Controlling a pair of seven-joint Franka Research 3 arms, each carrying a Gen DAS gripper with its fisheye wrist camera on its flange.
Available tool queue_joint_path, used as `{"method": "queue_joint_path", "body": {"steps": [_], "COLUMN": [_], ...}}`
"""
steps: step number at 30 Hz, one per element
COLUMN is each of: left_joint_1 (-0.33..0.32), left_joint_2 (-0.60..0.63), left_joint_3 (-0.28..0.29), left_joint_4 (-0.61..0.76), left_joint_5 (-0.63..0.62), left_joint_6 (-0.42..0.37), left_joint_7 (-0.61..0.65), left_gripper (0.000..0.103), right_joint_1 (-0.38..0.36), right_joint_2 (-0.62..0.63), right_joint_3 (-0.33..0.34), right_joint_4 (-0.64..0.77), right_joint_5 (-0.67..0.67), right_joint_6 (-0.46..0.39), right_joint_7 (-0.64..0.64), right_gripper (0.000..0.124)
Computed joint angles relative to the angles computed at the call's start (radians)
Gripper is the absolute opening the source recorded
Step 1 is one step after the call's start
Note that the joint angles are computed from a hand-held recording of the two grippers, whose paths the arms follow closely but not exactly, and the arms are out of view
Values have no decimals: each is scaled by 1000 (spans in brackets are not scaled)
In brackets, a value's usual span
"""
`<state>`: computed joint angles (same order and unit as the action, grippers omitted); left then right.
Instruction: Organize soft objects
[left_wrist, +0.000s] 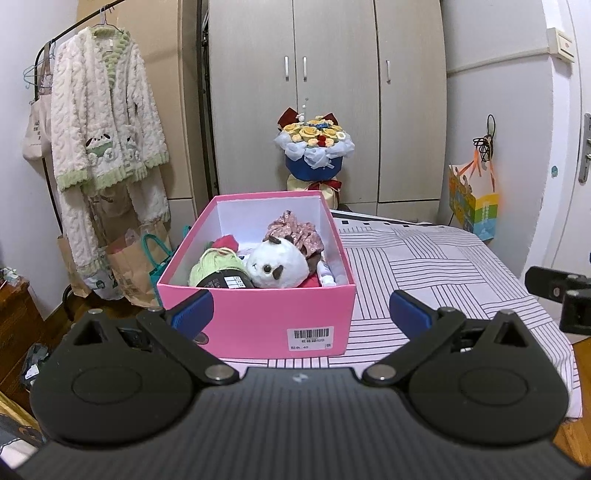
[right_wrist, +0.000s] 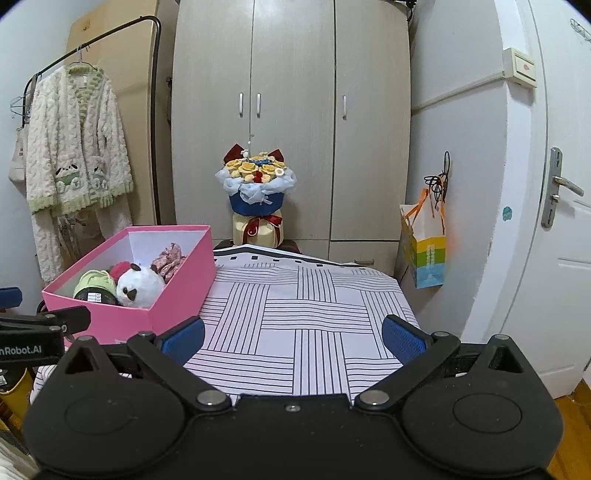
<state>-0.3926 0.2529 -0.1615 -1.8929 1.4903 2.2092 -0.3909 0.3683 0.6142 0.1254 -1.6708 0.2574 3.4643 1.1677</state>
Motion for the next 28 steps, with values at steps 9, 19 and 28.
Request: {"method": "queue_joint_path", "body": {"steps": [9, 19, 28], "left_joint_1": [3, 6, 7], "left_joint_2": [-7, -10, -15], "left_joint_3": [0, -3, -5], "left_joint_4": [-9, -14, -21], "left_joint_5": [-4, -5, -10], "left_joint_6": [7, 8, 1], "left_joint_7": [-8, -9, -11], "left_gripper": [103, 103, 103], "right_joint_1": [36, 52, 77], "right_joint_2": [1, 1, 3], "right_joint_3": [-41, -58, -83], "right_joint_4": [5, 10, 14], "right_joint_5": [31, 53, 74], "right_joint_6": [-14, -28, -41], "right_joint_7": [-10, -21, -29], "right_gripper": [103, 103, 103]}}
